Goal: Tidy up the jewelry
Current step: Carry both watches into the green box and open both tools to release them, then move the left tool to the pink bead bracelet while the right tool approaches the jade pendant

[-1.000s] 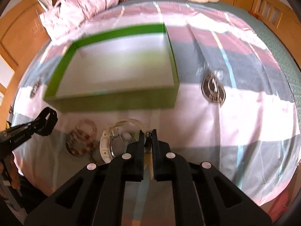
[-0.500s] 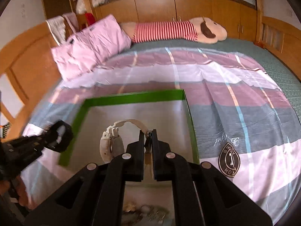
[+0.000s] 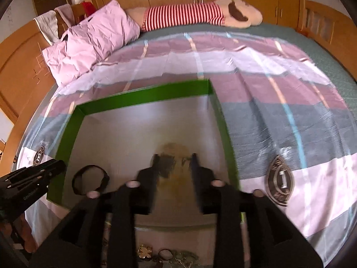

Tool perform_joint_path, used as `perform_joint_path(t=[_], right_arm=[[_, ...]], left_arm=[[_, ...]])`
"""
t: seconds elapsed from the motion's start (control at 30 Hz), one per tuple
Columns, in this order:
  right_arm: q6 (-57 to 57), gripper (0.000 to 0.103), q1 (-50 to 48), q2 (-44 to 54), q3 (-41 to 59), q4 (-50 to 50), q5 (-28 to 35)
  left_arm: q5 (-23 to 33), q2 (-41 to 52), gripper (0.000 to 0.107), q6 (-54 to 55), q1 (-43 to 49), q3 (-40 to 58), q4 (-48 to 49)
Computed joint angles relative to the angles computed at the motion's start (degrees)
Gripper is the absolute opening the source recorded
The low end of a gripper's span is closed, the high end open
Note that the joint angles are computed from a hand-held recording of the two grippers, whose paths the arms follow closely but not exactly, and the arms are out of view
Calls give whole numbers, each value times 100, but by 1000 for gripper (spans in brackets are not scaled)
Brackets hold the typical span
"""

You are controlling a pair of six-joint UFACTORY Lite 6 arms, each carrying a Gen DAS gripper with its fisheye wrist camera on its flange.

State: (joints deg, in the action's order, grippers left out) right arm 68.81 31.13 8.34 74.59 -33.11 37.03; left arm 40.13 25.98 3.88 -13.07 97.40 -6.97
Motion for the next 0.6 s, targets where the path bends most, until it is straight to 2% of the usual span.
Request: perform_joint_path(t=[0.2,0.23,0.27,0.4,0.47,0.6], right_arm=[[-702,38,527,-668,-37,591,895],[-751,38,638,-747,-106,725,1030],[-799,38,698,-791,-180,849,1087],[-1345,38,707,-812,-622,1623,1128],[-1519,38,631,-774,-834,1837,1117],[-1710,38,447,-774,-1055,2111,1143]], left_arm=[[270,-696,28,407,-7,-630,-171],[401,-930,32,465,-58,-902,-114],[506,-1083,36,482,-93,-1114,-86],[288,-1681,39,388,-382,-1834,304],[382,-1649,42,593,-348,-1849,78],[495,-1572,42,790,-297,-1832,-114]])
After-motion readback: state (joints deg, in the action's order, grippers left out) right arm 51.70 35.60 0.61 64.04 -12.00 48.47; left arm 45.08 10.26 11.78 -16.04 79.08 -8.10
